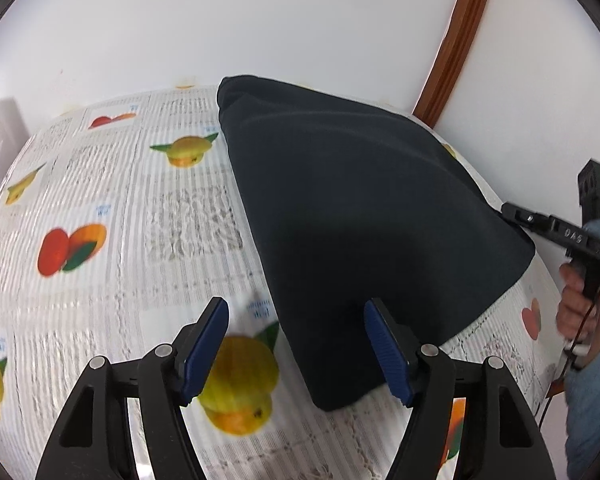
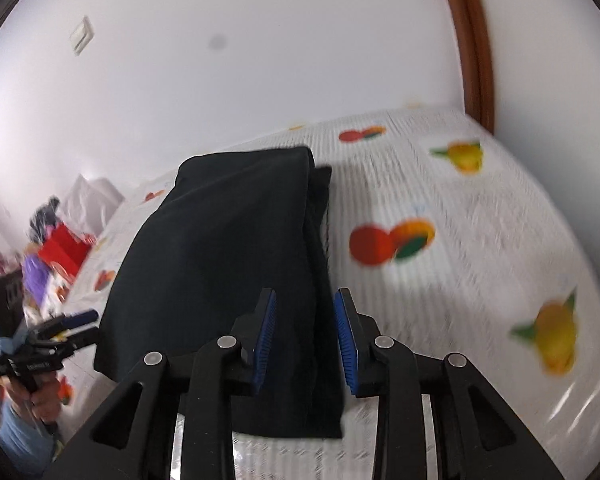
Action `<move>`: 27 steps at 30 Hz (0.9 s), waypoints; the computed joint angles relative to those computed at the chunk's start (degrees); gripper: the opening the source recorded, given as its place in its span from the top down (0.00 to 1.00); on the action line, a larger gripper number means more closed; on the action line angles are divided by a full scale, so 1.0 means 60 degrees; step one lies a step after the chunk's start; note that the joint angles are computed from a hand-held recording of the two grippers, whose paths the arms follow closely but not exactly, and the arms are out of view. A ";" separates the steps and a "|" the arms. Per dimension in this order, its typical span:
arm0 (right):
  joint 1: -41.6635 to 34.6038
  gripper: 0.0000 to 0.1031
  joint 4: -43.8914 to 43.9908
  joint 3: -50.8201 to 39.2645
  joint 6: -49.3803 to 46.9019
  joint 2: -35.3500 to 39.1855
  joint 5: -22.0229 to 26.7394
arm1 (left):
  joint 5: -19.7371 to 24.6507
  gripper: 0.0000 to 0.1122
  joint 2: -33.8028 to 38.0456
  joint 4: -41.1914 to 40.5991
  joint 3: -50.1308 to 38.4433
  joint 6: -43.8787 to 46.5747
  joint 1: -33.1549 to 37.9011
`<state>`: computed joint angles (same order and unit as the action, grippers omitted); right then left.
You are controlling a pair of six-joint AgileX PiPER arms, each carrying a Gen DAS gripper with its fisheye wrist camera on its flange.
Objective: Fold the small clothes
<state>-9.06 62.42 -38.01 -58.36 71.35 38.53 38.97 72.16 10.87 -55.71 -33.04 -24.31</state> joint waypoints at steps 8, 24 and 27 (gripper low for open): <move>-0.0820 0.96 0.3864 0.1426 -0.3362 0.0036 0.0124 | 0.0486 0.39 -0.0330 0.1059 0.0338 -0.1512 -0.0753; -0.0040 0.65 -0.3037 0.2352 0.2100 -0.3292 -0.0952 | 0.0875 0.42 -0.0673 0.2541 0.1173 -0.3009 -0.2533; 0.1086 0.65 -0.1725 0.2678 0.1560 -0.2730 -0.1990 | 0.0416 0.51 -0.0294 0.2649 0.1080 -0.3102 -0.2537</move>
